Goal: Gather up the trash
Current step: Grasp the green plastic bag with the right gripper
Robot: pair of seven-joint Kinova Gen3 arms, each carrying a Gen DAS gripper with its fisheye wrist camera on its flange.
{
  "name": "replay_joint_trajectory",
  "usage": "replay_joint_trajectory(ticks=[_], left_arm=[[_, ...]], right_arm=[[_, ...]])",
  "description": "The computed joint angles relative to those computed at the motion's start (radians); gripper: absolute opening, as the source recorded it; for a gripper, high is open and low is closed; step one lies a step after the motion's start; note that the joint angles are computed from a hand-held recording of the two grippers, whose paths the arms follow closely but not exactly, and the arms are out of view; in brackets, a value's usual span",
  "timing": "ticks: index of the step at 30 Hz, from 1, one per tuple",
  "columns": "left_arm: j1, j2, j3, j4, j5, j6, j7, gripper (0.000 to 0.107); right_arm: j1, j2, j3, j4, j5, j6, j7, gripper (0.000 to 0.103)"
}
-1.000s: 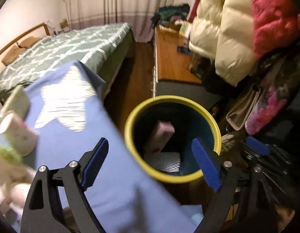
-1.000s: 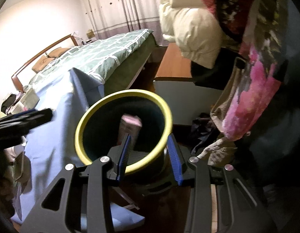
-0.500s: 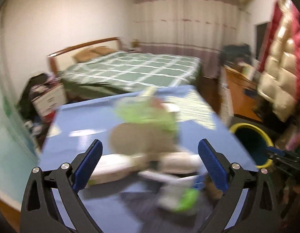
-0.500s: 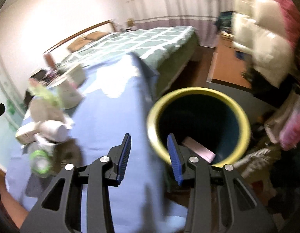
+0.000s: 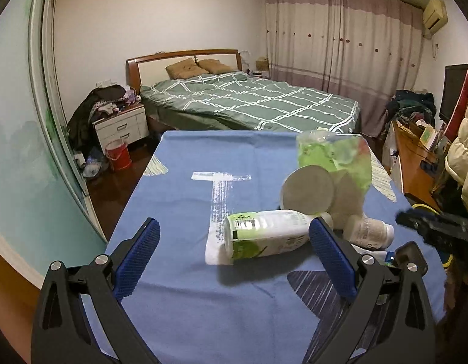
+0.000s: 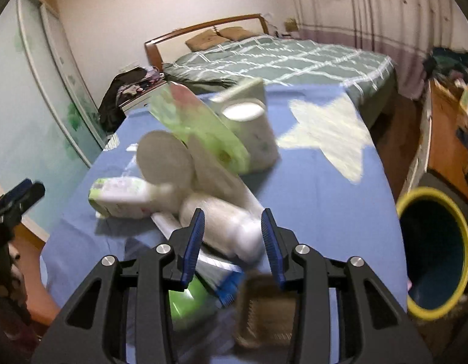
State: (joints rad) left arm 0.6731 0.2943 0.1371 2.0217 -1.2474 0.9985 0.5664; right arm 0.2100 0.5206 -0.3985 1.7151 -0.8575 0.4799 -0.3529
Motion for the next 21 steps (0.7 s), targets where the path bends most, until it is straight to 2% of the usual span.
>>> replay_joint_trajectory(ticks=[2,7,11,17,18,21], left_arm=[[-0.001,0.005,-0.001,0.008,-0.010,-0.010,0.015,0.097],[-0.001,0.007,0.000,0.008,-0.005,-0.014,0.018,0.097],[-0.006,0.005,-0.003,0.010,-0.001,-0.023,0.014,0.097],[-0.015,0.016,-0.009,0.002,-0.001,-0.052,0.000,0.097],[-0.015,0.019,-0.011,-0.002,-0.001,-0.056,-0.005,0.097],[-0.014,0.023,-0.016,-0.003,-0.005,-0.066,-0.007,0.097]], right_arm=[[-0.024,0.008,-0.007,-0.022,-0.002,-0.017,-0.006,0.037],[-0.126,0.044,0.033,-0.140,0.094,0.000,-0.119,0.037],[-0.165,0.060,0.024,-0.186,0.161,-0.018,-0.155,0.037],[-0.201,0.091,0.031,-0.259,0.250,0.043,-0.221,0.037],[-0.198,0.093,0.026,-0.262,0.256,0.050,-0.220,0.036],[-0.205,0.093,0.026,-0.262,0.275,0.045,-0.224,0.012]])
